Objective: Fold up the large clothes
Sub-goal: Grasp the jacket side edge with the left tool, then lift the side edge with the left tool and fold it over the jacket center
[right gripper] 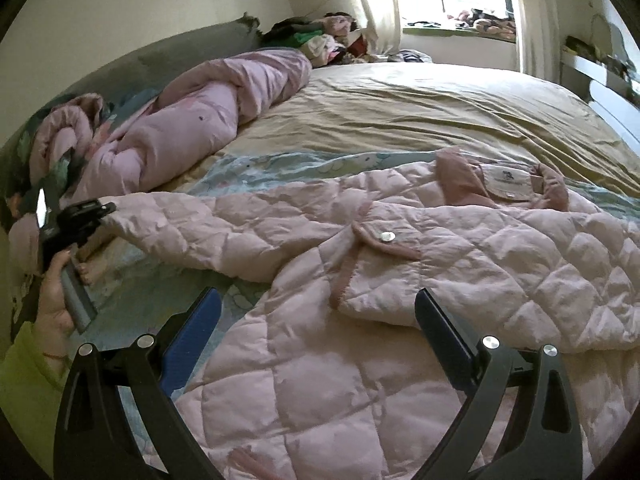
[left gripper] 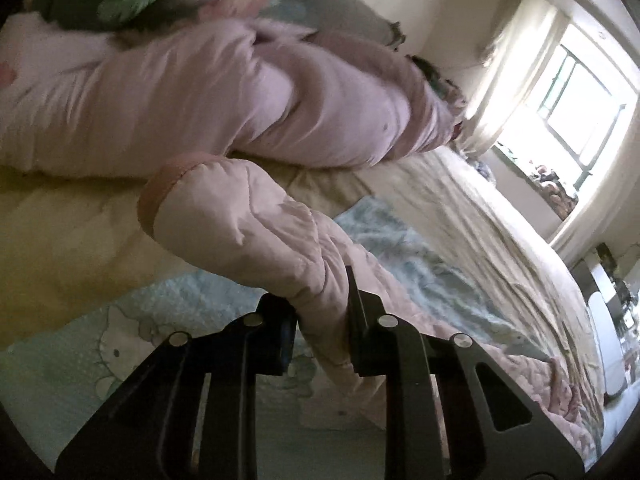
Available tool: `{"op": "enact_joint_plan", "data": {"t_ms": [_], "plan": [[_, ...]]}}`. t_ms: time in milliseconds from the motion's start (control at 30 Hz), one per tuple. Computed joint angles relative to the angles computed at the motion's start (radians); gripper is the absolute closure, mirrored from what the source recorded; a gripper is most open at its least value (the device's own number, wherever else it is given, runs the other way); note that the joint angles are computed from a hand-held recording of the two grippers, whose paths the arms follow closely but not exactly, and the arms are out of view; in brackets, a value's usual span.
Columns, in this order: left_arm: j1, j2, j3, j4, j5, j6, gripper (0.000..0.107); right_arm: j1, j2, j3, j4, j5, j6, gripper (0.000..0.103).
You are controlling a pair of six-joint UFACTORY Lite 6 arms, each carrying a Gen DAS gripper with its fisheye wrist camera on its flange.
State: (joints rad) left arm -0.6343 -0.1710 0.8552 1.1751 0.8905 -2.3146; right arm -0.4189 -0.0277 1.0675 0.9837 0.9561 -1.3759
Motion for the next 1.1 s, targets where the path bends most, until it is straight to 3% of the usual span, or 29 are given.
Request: {"op": "enact_joint_plan", "data": {"t_ms": [467, 733, 1100], "plan": [[-0.289, 0.107, 0.296, 0.052, 0.312, 0.100, 0.095, -0.125, 0.039, 0.053, 0.024, 0.100, -0.019, 0.006], [-0.439, 0.317, 0.597, 0.080, 0.456, 0.201, 0.095, -0.255, 0.110, 0.153, 0.026, 0.205, -0.027, 0.006], [-0.528, 0.680, 1.163, 0.078, 0.541, 0.483, 0.096, -0.439, 0.287, 0.371, 0.046, 0.374, -0.023, 0.006]]}}
